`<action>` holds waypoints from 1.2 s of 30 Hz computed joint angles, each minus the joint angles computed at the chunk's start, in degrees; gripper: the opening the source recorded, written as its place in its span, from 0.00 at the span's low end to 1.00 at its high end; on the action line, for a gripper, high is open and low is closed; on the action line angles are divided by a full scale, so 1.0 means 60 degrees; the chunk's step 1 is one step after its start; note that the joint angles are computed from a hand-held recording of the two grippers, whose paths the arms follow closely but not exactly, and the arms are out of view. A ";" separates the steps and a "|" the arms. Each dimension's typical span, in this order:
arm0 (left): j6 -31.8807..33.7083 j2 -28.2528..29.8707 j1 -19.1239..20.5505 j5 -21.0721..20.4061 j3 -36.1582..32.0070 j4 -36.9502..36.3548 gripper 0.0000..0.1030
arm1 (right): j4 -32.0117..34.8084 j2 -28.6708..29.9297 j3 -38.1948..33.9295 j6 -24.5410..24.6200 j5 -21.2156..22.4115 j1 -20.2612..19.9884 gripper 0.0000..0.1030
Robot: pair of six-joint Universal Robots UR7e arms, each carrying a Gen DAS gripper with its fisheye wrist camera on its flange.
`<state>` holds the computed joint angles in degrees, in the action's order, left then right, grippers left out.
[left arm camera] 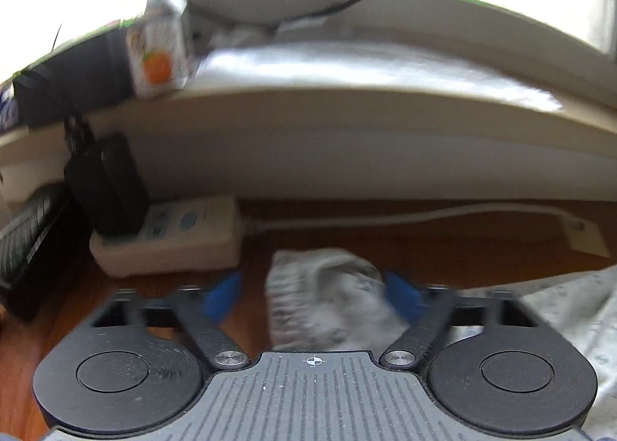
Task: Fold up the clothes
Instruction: 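Open the left gripper and press both grippers onto the sheet to smooth it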
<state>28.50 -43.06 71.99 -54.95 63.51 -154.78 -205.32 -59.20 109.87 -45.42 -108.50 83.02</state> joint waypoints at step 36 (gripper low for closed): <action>0.0582 0.0113 -0.1104 -0.3451 0.2500 -0.0868 0.92 | 0.0332 -0.0314 0.0122 0.0387 0.0297 -0.0172 0.73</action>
